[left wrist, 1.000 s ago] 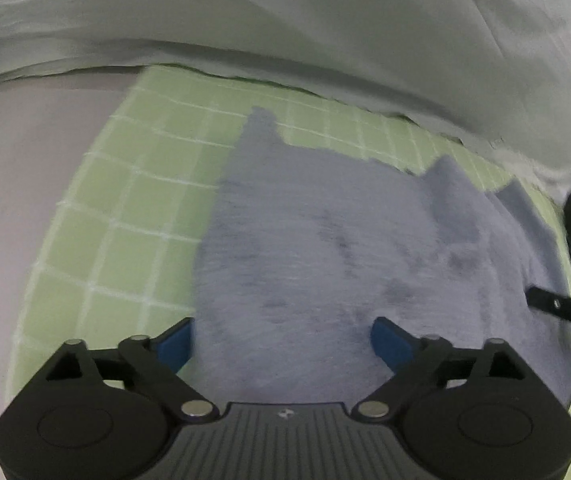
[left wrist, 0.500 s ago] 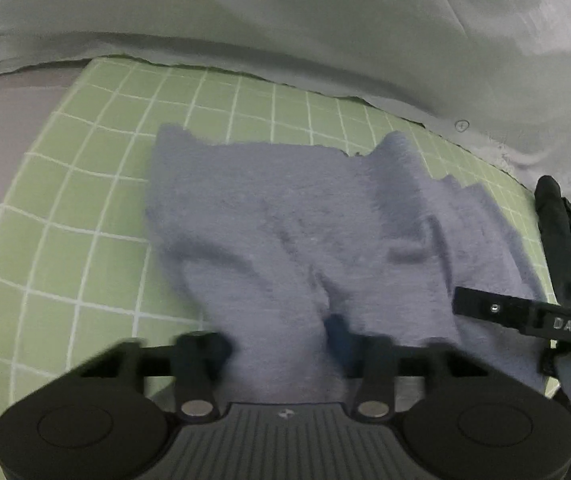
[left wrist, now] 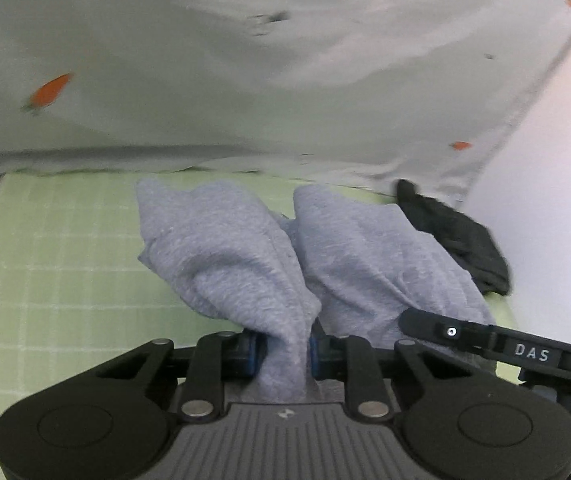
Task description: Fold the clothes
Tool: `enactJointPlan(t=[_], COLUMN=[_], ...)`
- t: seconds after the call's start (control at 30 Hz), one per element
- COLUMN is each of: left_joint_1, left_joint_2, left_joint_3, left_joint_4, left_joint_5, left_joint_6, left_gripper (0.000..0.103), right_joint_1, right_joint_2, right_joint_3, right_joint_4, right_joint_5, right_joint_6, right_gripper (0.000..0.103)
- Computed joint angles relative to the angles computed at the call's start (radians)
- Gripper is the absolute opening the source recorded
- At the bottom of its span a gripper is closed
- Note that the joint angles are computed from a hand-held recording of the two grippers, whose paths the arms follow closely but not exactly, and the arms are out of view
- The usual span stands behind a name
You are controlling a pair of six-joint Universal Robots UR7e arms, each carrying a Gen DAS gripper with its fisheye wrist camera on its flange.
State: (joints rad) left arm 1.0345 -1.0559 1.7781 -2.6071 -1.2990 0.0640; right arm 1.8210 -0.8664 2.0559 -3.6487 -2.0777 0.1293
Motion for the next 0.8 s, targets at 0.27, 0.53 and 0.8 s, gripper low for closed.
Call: enactJointPlan(t=[0.27,0.53,0.8], left_joint_1=[-0.137,-0.309,-0.365], left_joint_2=[0.08,0.305,0.584], left_joint_3=[0.041,0.017,-0.302], left_joint_4=[-0.084,-0.314,-0.354], left_joint_5=[-0.066,-0.013,-0.038], left_joint_6=[-0.003,-0.19,-0.235], left_gripper=[0.024,0.023,0.022], right_joint_1=[-0.027,-0.382,-0.718], right_joint_2=[-0.147,-0.645,-1.024], right_joint_3=[0.261,0.506,0.336], right_joint_4=[-0.334,-0.157,0.331], right_joint_5=[-0.059,0.327,0.673], right_joint_6=[0.054,-0.102,-0.31], right_gripper=[0.028,0.027,0.024])
